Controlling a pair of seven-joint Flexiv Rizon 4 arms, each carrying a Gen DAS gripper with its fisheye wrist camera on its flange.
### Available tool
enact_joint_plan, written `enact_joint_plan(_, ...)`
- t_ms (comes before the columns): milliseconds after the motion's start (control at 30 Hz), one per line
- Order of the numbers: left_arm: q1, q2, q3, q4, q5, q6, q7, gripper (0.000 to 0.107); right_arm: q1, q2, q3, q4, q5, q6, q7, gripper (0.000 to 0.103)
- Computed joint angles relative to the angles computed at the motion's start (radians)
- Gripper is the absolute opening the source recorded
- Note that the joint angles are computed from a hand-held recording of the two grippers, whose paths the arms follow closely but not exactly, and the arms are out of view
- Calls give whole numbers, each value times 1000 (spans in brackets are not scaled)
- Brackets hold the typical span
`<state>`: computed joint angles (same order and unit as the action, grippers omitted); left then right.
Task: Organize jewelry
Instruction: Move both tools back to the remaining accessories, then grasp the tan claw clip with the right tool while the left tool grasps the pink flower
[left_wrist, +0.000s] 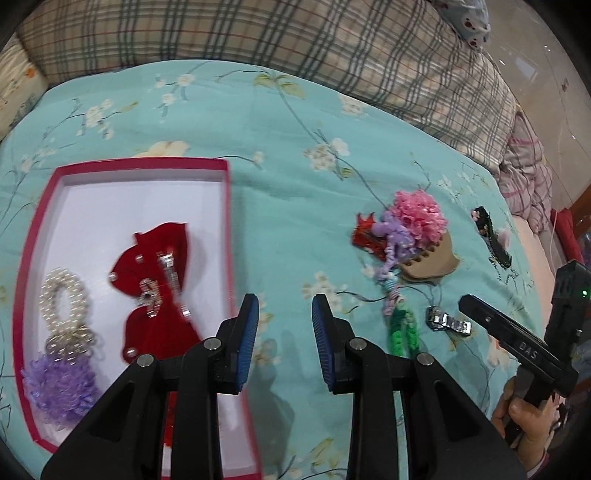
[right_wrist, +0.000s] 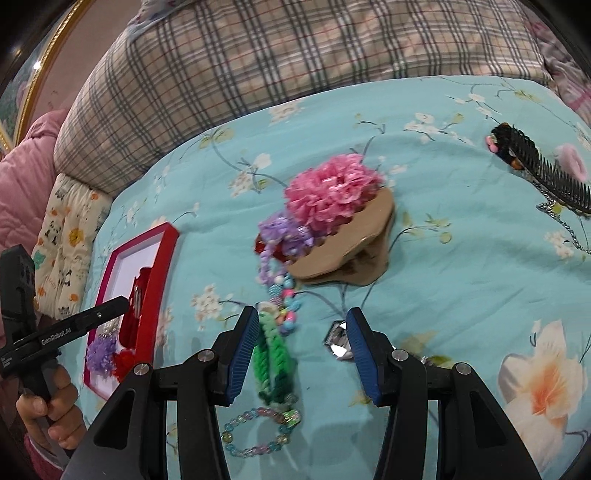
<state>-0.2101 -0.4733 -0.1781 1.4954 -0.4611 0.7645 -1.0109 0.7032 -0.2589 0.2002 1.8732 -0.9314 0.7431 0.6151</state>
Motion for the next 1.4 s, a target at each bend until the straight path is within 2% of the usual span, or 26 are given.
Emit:
enact_joint_plan(133,-19,-19,-7,-29,14,-5,-9,35,-15,17,-10,37,-24,12,78,55)
enact_joint_plan(233,-28,-37,-12,-56,18,-19,-19,35,-41,23,-19,67,-51,51,147,61)
enact_joint_plan(333,-43,-61,-14,-95,30,-34,-35,35,-75,18,-37,99,-102,139,231,62)
enact_joint_plan(533,-73,-114,-14,-186,69,-68,-60,35,-98,-18,-59,93,-139,205,268,63)
enact_joint_plan(567,-78,-123,-14,-200,75,-74,-64,35,-98,-20,-64,94,-153,206,277,61)
enact_joint_plan(633,-88,-140,-16,-229,85,-89,-70,35,-92,-19,-58,89,-131,166,263,38)
enact_joint_plan(667,-95,-149,-16,-245,91,-96,-75,35,-96,-16,-65,98,-159,185,287,26)
enact_joint_plan(700,-100,-158,-17,-260,95,-104,-77,35,-100,-10,-70,108,-187,204,308,21)
enact_joint_plan(767,-113,-178,-19,-293,104,-122,-83,35,-96,-2,-53,103,-158,157,268,20)
enact_joint_plan(1000,-171,-253,-22,-425,138,-187,-116,35,-92,82,-6,153,-130,55,264,17)
enact_joint_plan(1067,-185,-276,-31,-463,138,-204,-108,48,-97,111,11,174,-126,33,277,17)
enact_joint_plan(1167,-218,-304,-29,-509,158,-216,-93,56,-104,139,31,195,-115,5,293,17)
enact_joint_plan(1333,-268,-367,1,-604,204,-256,-129,56,-116,157,48,213,-115,-8,308,17)
enact_joint_plan(1400,-275,-380,5,-618,212,-262,-136,52,-123,160,48,221,-123,4,319,17)
